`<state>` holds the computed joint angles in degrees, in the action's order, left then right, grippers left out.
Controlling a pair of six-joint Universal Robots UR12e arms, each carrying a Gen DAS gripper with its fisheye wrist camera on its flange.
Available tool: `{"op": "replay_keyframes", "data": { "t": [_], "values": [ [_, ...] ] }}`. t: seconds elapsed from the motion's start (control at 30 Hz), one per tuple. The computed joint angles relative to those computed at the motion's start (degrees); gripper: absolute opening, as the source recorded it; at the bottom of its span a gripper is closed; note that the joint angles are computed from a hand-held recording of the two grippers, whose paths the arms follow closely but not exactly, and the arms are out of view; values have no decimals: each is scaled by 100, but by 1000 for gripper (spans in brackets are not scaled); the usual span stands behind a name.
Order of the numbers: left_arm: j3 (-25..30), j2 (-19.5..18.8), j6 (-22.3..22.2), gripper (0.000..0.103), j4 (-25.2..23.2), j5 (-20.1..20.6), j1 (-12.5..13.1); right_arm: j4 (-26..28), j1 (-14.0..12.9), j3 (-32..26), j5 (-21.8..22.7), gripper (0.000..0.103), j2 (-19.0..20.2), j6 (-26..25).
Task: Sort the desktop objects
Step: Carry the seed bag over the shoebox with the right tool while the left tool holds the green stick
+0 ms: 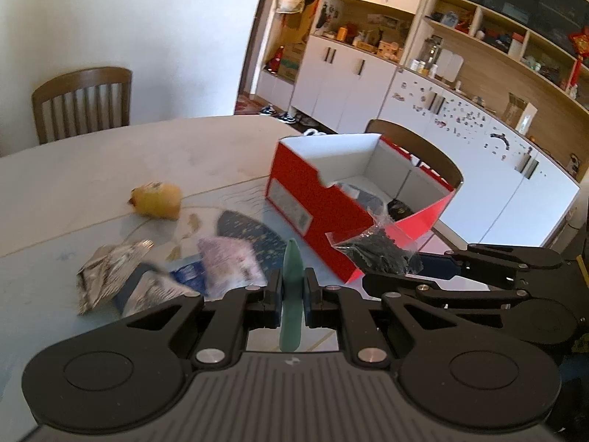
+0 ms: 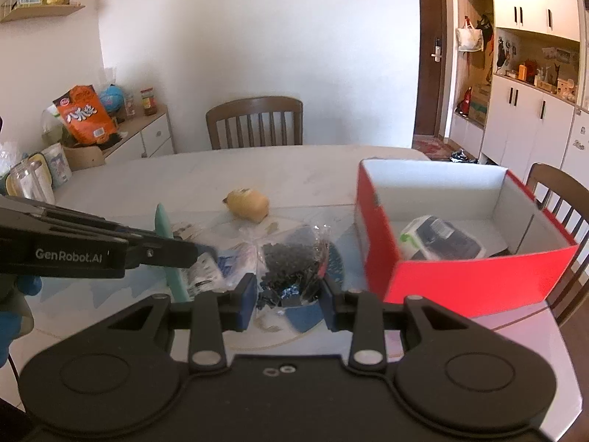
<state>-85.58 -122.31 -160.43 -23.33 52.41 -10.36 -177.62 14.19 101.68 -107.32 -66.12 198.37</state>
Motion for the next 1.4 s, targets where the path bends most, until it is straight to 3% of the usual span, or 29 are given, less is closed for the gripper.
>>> {"op": "replay_keyframes", "data": {
  "t": [0.57,0.9,1.17,1.4],
  "values": [
    [735,-291,-311,10,-95,168,-573,-226,-677,469,196,35,-422,-424],
    [1360,-632,-463,10,-232,431,-925,-281,-1174,540,622,35,-502,-889],
    [1790,-893,-195,10,-499,876,-1088,-236,-1473,466,770,35,-422,-1044],
    [1536,-786,412,10,-1027,526,-999,-339,-1623,576,964,35,-443,-1006]
  ]
}}
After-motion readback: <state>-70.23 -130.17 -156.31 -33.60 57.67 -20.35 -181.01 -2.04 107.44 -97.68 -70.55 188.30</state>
